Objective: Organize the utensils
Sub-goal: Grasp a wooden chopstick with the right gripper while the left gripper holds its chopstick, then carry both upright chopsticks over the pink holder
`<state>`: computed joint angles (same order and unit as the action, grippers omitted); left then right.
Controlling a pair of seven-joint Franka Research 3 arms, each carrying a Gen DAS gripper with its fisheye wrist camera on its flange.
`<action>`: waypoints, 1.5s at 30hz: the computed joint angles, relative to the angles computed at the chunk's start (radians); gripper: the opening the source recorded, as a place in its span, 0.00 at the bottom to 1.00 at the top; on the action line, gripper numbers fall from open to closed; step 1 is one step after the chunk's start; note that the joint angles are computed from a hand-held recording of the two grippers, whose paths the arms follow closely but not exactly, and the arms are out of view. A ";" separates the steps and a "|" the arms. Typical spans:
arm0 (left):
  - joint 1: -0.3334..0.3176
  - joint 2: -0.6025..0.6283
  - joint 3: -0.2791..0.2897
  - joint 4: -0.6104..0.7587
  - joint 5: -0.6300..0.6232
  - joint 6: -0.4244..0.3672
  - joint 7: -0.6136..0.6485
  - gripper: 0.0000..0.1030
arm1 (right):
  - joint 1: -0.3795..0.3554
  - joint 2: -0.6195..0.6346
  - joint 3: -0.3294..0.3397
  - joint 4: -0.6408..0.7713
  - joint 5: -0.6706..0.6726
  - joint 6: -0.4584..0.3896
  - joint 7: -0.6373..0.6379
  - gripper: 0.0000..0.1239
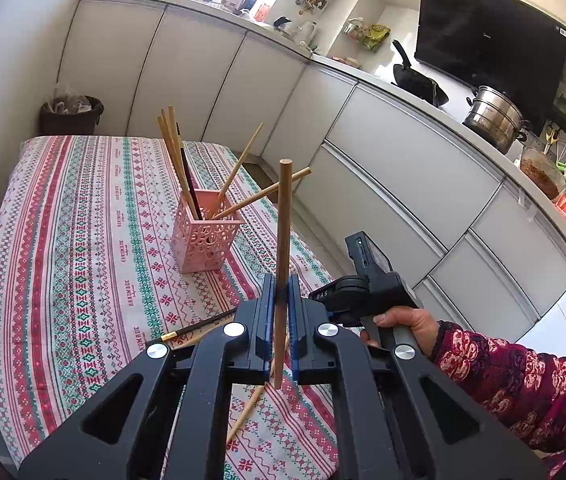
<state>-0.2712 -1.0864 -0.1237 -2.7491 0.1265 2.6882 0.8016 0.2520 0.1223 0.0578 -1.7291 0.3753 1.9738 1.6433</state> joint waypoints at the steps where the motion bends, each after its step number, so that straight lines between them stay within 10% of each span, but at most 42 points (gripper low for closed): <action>1: 0.001 0.002 -0.002 0.002 0.001 -0.002 -0.001 0.05 | 0.000 -0.010 -0.001 -0.011 -0.007 0.002 0.000 0.09; 15: 0.016 -0.046 -0.010 -0.008 0.017 -0.034 -0.016 0.06 | 0.049 -0.143 0.028 -0.192 -0.059 0.102 0.081 0.29; 21: 0.020 -0.055 -0.017 -0.008 0.023 -0.036 -0.024 0.06 | 0.069 -0.176 0.040 -0.267 -0.099 0.241 0.091 0.08; 32: 0.183 -0.069 -0.152 0.043 0.157 0.062 -0.131 0.06 | 0.087 -0.455 -0.032 -0.444 0.228 0.493 -0.441 0.06; 45: 0.421 0.205 -0.216 0.304 0.357 0.125 -0.243 0.06 | 0.096 -0.463 -0.100 -0.183 0.375 0.402 -0.672 0.06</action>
<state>0.1499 -0.8819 -0.3399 -2.4447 0.4839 2.8128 0.5584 0.3476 -0.3403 -0.0426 -1.9118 0.7504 2.3756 0.9708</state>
